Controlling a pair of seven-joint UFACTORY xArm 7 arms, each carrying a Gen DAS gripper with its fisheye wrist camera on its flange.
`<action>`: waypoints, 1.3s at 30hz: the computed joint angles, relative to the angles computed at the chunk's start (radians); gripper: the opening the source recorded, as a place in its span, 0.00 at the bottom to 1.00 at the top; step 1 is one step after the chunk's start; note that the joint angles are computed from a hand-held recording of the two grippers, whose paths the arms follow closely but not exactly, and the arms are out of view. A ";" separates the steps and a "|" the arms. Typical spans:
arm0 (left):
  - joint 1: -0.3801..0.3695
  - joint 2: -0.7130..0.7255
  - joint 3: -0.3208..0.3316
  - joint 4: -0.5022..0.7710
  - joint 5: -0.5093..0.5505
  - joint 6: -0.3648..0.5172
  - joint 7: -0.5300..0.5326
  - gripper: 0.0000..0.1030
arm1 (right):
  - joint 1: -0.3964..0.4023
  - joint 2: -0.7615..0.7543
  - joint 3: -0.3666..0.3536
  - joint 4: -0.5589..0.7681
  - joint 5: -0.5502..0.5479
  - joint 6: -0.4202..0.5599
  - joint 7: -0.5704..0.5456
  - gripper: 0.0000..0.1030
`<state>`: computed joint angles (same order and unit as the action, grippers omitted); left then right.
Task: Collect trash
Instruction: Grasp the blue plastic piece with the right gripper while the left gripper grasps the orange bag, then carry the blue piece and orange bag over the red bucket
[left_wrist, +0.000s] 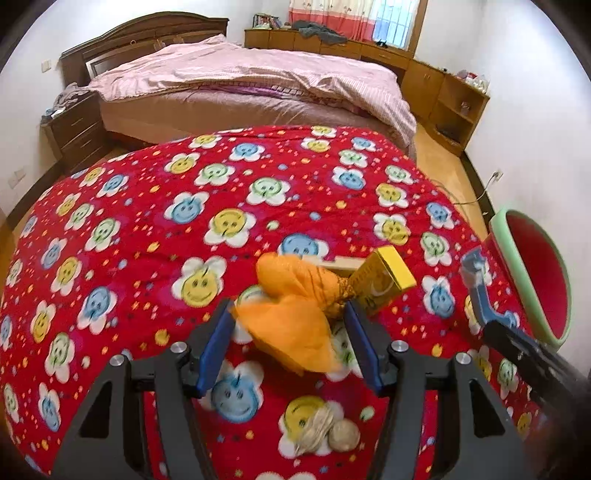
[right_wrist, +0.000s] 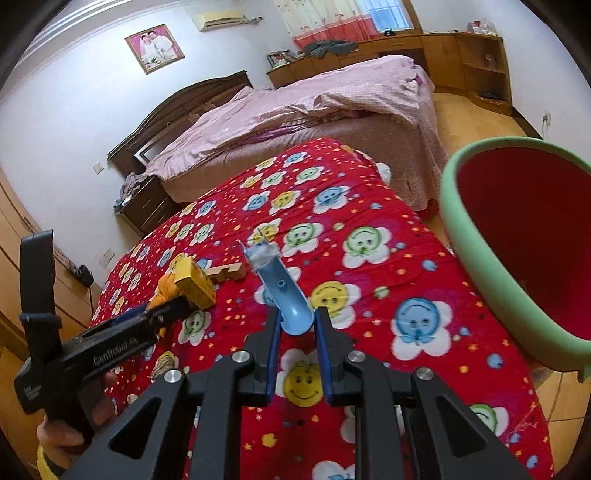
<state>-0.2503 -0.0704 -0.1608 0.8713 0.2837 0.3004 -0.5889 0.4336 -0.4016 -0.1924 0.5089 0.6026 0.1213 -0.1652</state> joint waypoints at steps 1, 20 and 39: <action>0.001 0.008 0.001 0.005 -0.001 -0.009 0.001 0.61 | 0.000 -0.003 -0.003 -0.002 0.002 0.001 0.000 0.20; -0.030 0.071 0.019 0.038 -0.241 -0.103 0.188 0.43 | 0.011 -0.022 -0.034 -0.023 0.043 0.004 -0.029 0.20; -0.060 -0.167 -0.013 -0.110 -0.303 -0.123 0.166 0.41 | -0.097 -0.226 0.003 -0.135 -0.114 0.015 0.113 0.20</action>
